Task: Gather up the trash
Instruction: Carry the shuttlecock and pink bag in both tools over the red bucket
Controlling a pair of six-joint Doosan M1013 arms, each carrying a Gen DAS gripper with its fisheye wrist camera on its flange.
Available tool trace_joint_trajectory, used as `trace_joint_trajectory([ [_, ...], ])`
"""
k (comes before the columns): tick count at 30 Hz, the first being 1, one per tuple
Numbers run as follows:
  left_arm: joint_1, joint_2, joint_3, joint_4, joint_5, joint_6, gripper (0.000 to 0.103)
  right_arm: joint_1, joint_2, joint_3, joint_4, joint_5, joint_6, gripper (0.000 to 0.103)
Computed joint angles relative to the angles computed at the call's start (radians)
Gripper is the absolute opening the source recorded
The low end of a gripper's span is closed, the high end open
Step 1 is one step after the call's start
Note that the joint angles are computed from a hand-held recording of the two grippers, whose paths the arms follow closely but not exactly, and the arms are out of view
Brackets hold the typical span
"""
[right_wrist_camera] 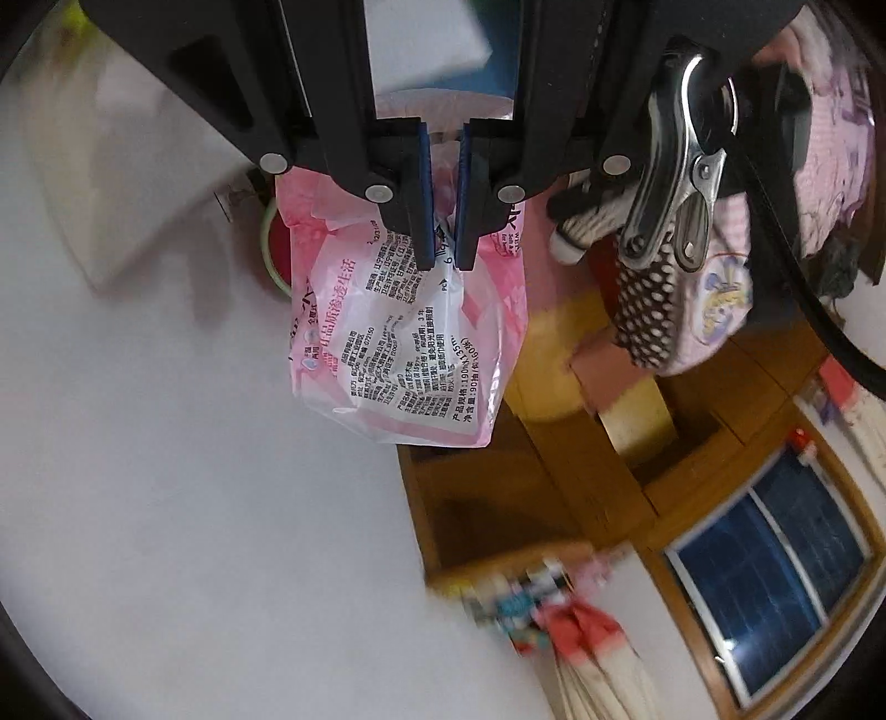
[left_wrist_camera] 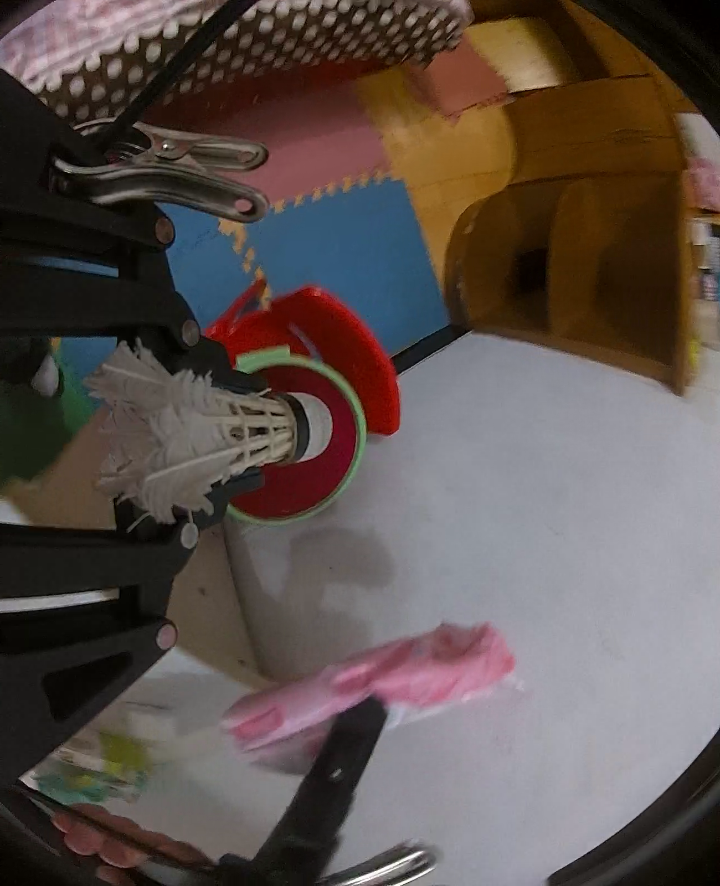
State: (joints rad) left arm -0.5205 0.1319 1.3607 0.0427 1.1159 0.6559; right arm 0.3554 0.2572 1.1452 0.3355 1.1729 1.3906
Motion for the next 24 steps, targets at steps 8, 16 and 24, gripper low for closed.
trace_joint_trajectory([
  [8, 0.077, 0.113, 0.03, -0.254, -0.116, 0.146, 0.026, 0.006, 0.275, -0.273, -0.053, 0.248, 0.106, 0.008],
  [16, 0.09, 0.192, 0.049, -0.335, -0.142, 0.191, 0.026, -0.006, 0.373, -0.283, -0.104, 0.281, 0.113, 0.008],
  [24, 0.092, 0.271, 0.046, -0.369, -0.092, 0.249, 0.026, -0.009, 0.499, -0.352, -0.137, 0.422, 0.147, 0.008],
])
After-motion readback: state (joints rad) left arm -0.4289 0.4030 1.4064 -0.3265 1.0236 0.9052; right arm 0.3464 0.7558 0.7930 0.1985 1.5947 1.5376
